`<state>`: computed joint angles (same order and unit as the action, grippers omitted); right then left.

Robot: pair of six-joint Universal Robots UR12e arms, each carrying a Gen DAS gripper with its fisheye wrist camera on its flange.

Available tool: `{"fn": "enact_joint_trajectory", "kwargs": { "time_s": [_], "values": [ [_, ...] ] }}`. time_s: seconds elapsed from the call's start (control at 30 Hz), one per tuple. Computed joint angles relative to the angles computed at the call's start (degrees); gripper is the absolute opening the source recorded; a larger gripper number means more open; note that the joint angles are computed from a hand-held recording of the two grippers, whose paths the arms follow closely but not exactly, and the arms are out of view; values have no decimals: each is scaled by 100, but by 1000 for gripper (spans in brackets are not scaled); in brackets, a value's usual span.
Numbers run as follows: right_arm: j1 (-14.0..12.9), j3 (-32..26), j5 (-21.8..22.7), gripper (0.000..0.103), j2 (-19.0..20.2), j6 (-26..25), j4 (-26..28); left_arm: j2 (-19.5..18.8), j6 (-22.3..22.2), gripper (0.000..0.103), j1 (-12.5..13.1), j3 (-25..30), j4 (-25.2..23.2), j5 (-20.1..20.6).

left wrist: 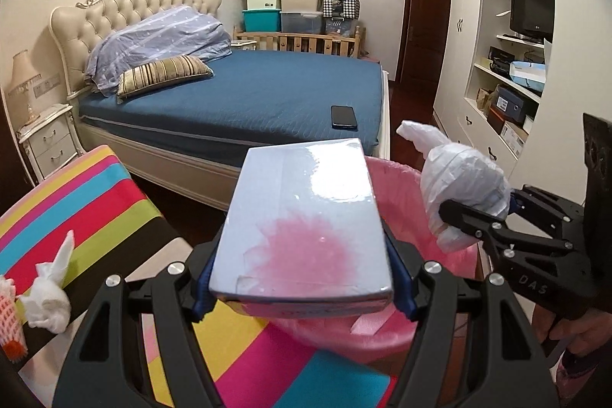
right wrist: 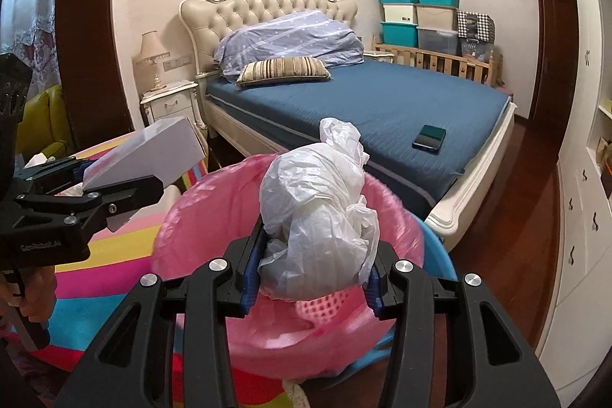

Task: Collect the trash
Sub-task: 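Carry the plastic bag and tissue box over the wastebasket with both grippers, then open the right gripper to drop the bag while the left drops the tissue box, then grasp the white tissue bundle with the right gripper while the left grasps the white paper packet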

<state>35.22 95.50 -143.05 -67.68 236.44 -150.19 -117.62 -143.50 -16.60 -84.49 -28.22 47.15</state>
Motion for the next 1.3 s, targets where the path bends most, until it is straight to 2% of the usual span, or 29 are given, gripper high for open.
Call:
{"fn": "enact_joint_trajectory", "kwargs": {
  "time_s": [0.03,0.1,0.13,0.17,0.23,0.3,0.4,0.43,0.57,0.77,1.0,1.3],
  "values": [
    [-8,11,-1,46,4,-95,-76,-28,-7,69,-22,26,23,17],
    [-23,38,-47,61,-4,-209,-144,-86,51,72,-55,85,-45,1],
    [0,43,-122,73,-6,-167,-128,-111,105,83,-58,128,-149,-4],
    [10,65,-171,76,-18,-157,-163,-124,51,88,-63,123,-96,7],
    [53,93,-295,76,-37,-112,-196,-111,-83,90,-43,45,153,15],
    [135,69,-485,76,-56,84,64,-47,-51,90,16,-50,272,61],
    [268,31,-628,76,-46,220,197,67,-184,98,169,-238,594,116],
    [312,10,-628,76,-34,243,223,113,-243,98,242,-306,699,146],
    [421,-152,-560,78,72,270,299,284,-242,98,486,-464,672,453],
    [454,-594,-232,79,412,-320,-145,502,-210,98,856,-748,742,730],
    [477,-1526,432,83,1042,-1331,-521,672,-102,98,1310,-1039,906,1039],
    [488,-2770,1113,83,1799,-2092,-293,674,-113,98,1890,-1223,1434,1453]
  ]
}}
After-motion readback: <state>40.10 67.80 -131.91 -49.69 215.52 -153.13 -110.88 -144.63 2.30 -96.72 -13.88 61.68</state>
